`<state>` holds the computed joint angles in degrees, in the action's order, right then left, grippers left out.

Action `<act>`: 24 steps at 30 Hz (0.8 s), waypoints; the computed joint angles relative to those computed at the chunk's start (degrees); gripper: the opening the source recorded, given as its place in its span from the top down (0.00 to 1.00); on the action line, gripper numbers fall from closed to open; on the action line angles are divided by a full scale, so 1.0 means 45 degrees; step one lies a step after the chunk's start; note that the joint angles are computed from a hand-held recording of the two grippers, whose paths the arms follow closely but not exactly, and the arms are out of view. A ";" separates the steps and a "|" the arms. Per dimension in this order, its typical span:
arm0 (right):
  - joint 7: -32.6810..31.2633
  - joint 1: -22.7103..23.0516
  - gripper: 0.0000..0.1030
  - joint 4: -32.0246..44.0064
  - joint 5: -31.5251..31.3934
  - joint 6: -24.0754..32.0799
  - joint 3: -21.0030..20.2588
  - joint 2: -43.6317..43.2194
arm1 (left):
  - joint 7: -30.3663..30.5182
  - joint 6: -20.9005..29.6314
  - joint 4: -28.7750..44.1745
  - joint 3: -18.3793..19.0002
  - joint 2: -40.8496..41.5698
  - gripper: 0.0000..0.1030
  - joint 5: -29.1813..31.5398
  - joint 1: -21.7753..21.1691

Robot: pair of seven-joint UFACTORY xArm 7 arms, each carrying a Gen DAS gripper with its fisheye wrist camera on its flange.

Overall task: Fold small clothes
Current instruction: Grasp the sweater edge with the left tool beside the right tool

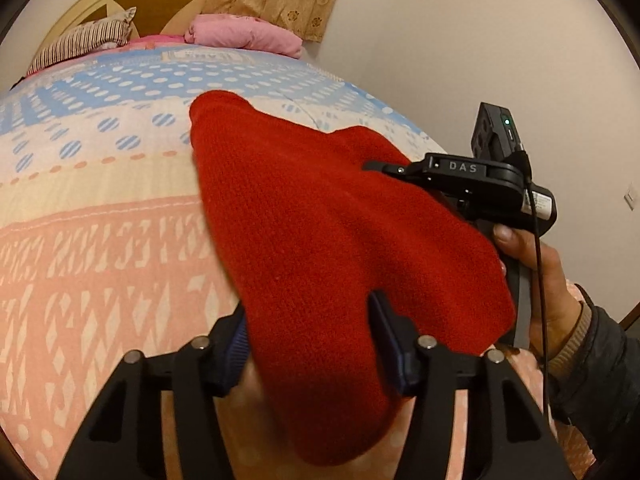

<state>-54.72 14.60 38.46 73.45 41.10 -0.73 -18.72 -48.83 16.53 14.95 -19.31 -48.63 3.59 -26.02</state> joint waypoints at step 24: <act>0.1642 0.1101 0.73 -0.1419 -0.1063 -0.1451 -0.0429 -0.2717 | -0.0604 0.2038 0.0969 -0.0651 -0.0753 0.62 0.0436 0.0062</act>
<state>-47.33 19.55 32.08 68.67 34.57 -2.66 -30.95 -51.55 25.70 19.31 -22.24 -52.02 5.55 -25.74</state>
